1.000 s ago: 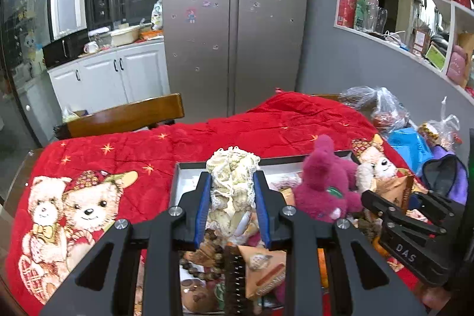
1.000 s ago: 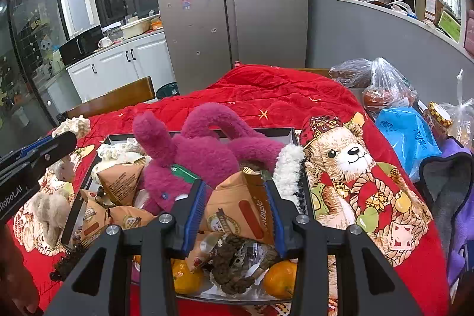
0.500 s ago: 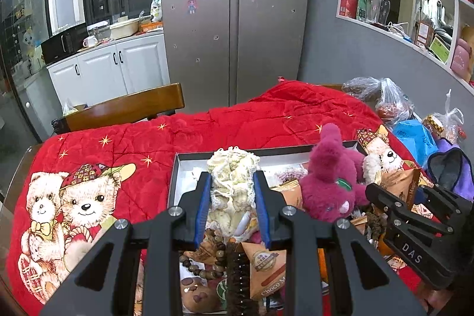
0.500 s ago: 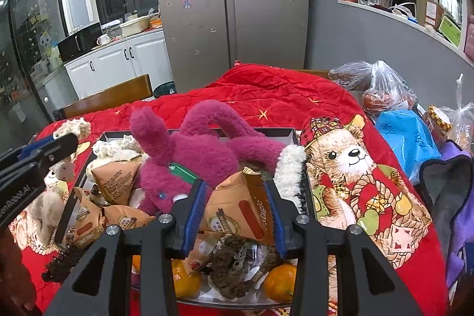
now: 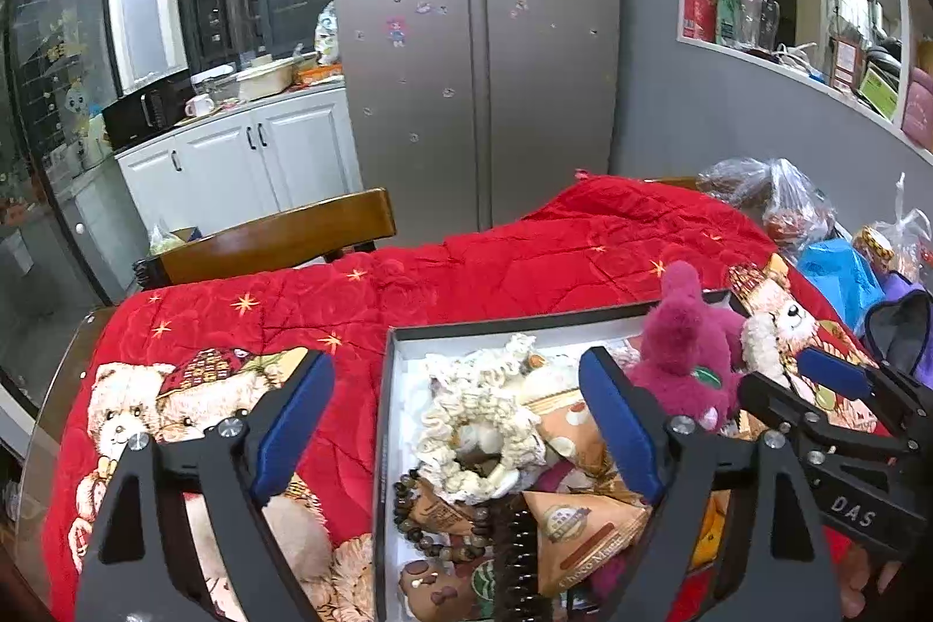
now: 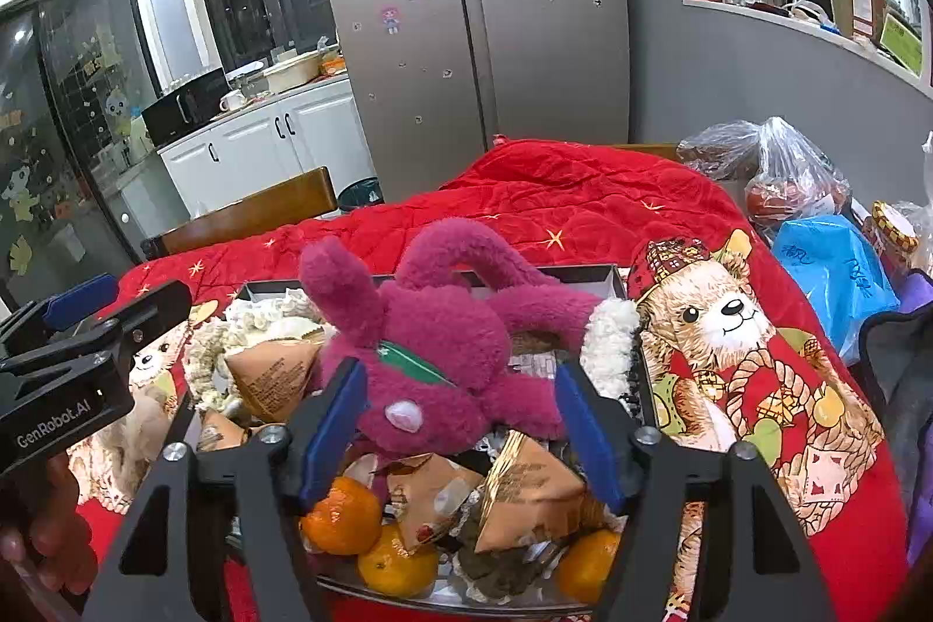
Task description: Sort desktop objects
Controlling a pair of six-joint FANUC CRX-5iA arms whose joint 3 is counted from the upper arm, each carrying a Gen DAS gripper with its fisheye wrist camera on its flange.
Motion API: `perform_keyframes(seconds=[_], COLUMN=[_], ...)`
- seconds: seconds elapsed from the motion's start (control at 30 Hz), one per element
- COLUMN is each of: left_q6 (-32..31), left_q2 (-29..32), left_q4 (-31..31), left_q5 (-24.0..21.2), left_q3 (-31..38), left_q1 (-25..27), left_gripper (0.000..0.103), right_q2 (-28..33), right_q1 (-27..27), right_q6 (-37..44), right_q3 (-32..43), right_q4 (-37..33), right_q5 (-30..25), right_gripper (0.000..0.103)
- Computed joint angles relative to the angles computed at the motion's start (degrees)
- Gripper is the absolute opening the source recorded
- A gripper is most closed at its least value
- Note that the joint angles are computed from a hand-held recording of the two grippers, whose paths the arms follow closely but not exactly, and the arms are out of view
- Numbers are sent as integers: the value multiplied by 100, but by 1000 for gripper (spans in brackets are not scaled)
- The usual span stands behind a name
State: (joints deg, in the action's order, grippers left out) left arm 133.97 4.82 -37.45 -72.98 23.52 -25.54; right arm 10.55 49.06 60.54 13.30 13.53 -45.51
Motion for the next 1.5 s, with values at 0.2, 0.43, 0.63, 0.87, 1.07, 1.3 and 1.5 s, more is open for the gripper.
perform_keyframes(seconds=[0.2, 0.43, 0.63, 0.87, 1.07, 1.3, 1.5], left_q6=[0, 3, 20, 453, 1556, 3150, 3810], left_q2=[4, 28, -101, -790, -1177, -1050, -736], left_q4=[-52, -111, -222, -774, -2304, -2720, -1971], left_q5=[-77, -115, -126, -521, -1953, -3121, -2855], left_q3=[20, 72, 107, 146, 146, -709, -1328], left_q1=[-11, -73, -214, -1260, -3425, -5182, -4782], left_gripper=[88, 89, 89, 93, 103, 103, 103], right_q2=[-68, -126, -224, -834, -2297, -4195, -4751], right_q1=[-17, -6, 140, 392, 1184, 2318, 2522], right_q6=[24, -347, -819, -1040, -1906, -3187, -4575], right_q3=[-11, -131, -472, -756, -2054, -4064, -5501], right_q4=[-23, 337, 1211, 1649, 3054, 4500, 5750], right_q5=[56, 83, 232, 190, -20, -367, -496], right_gripper=[71, 73, 76, 77, 86, 103, 103])
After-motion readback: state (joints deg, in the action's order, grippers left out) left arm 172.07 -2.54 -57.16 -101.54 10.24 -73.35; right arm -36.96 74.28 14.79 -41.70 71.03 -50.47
